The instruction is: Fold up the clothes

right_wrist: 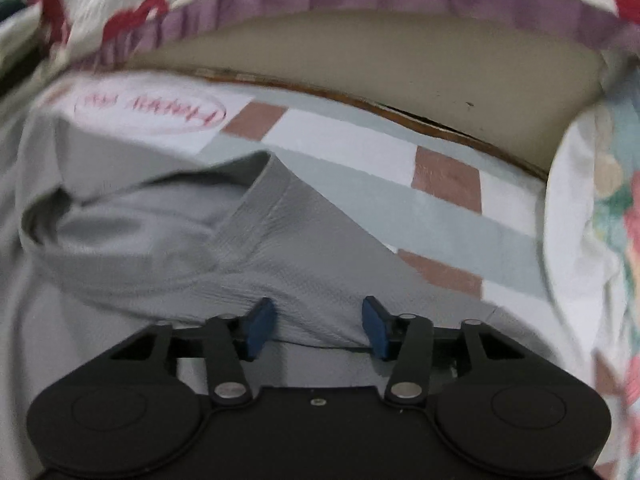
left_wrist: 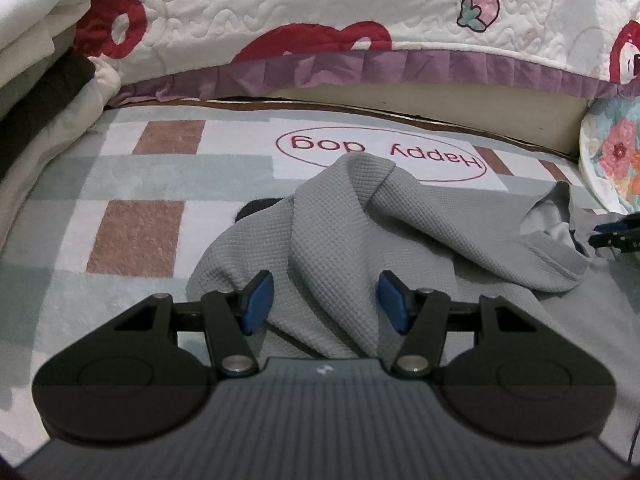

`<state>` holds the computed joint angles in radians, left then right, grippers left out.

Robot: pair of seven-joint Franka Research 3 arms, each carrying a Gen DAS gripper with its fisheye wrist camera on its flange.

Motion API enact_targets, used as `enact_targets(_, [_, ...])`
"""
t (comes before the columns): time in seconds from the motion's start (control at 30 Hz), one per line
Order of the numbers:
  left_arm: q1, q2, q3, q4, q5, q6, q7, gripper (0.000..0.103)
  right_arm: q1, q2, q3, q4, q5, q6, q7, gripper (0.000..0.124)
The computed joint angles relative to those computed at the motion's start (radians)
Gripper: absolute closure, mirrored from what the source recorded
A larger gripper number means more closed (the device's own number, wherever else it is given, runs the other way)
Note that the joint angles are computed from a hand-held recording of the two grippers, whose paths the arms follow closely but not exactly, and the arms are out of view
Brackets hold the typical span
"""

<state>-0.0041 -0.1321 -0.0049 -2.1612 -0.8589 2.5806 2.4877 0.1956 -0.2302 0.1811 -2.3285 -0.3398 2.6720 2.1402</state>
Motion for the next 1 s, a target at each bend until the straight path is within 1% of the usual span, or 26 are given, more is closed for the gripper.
enact_targets(0.03, [0.000, -0.001, 0.000, -0.001, -0.003, 0.003, 0.001, 0.046, -0.001, 0.003, 0.005, 0.001, 0.004, 0.012, 0.026, 0.111])
enact_targets(0.07, [0.000, -0.002, 0.000, -0.002, -0.006, 0.006, 0.003, 0.046, -0.017, -0.001, 0.019, -0.001, -0.032, 0.028, 0.080, 0.121])
enact_targets(0.1, [-0.001, -0.003, 0.000, -0.003, -0.010, 0.009, 0.006, 0.046, -0.040, -0.008, 0.039, -0.003, -0.086, 0.044, 0.147, 0.121])
enact_targets(0.13, [-0.001, -0.004, 0.001, -0.003, -0.013, 0.013, 0.008, 0.046, -0.079, -0.020, 0.065, 0.001, -0.165, 0.044, 0.247, 0.121])
enact_targets(0.2, [-0.003, -0.004, 0.002, -0.004, -0.024, 0.021, 0.012, 0.046, -0.157, -0.046, 0.116, 0.021, -0.335, 0.017, 0.465, 0.121])
enact_targets(0.23, [-0.004, -0.004, 0.003, -0.002, -0.032, 0.027, 0.013, 0.046, -0.181, -0.051, 0.130, 0.041, -0.405, -0.018, 0.541, 0.123])
enact_targets(0.3, [-0.004, -0.002, 0.002, 0.001, -0.036, 0.031, 0.006, 0.046, -0.200, -0.040, 0.146, 0.094, -0.505, -0.112, 0.617, 0.124])
enact_targets(0.37, [-0.004, -0.003, 0.000, 0.003, -0.032, 0.031, -0.002, 0.046, -0.192, -0.015, 0.131, 0.135, -0.525, -0.179, 0.633, 0.124])
enact_targets(0.4, [-0.004, -0.003, 0.000, 0.002, -0.028, 0.031, -0.003, 0.046, -0.179, -0.010, 0.116, 0.138, -0.514, -0.182, 0.632, 0.124])
enact_targets(0.5, [-0.005, -0.006, 0.000, -0.002, -0.016, 0.027, 0.001, 0.045, -0.130, -0.009, 0.066, 0.122, -0.457, -0.154, 0.626, 0.124])
enact_targets(0.57, [-0.005, -0.006, 0.000, -0.004, -0.006, 0.027, -0.001, 0.044, -0.099, -0.009, 0.033, 0.111, -0.418, -0.135, 0.620, 0.117])
enact_targets(0.6, [-0.003, -0.003, -0.001, -0.002, 0.007, 0.032, -0.018, 0.044, -0.084, -0.006, 0.026, 0.109, -0.395, -0.137, 0.615, 0.117])
enact_targets(0.67, [0.004, 0.004, -0.002, 0.003, 0.035, 0.041, -0.060, 0.044, -0.055, -0.019, 0.014, 0.098, -0.340, -0.157, 0.575, 0.112])
enact_targets(0.7, [0.008, 0.007, -0.002, 0.006, 0.048, 0.043, -0.082, 0.043, -0.049, -0.036, 0.015, 0.088, -0.334, -0.171, 0.560, 0.109])
enact_targets(0.77, [0.017, 0.014, -0.001, 0.013, 0.074, 0.048, -0.127, 0.041, -0.046, -0.103, 0.023, 0.043, -0.332, -0.196, 0.554, 0.091])
enact_targets(0.83, [0.025, 0.018, 0.000, 0.019, 0.094, 0.042, -0.163, 0.040, -0.057, -0.187, 0.031, -0.013, -0.316, -0.216, 0.556, 0.082])
enact_targets(0.9, [0.030, 0.021, 0.002, 0.025, 0.104, 0.033, -0.186, 0.040, -0.054, -0.275, 0.016, -0.081, -0.237, -0.213, 0.537, 0.081])
enact_targets(0.97, [0.027, 0.016, 0.001, 0.024, 0.094, 0.028, -0.174, 0.040, -0.046, -0.364, -0.007, -0.146, -0.150, -0.217, 0.514, 0.081])
enact_targets(1.0, [0.026, 0.014, 0.000, 0.022, 0.091, 0.027, -0.169, 0.040, -0.051, -0.401, -0.005, -0.173, -0.126, -0.219, 0.513, 0.080])
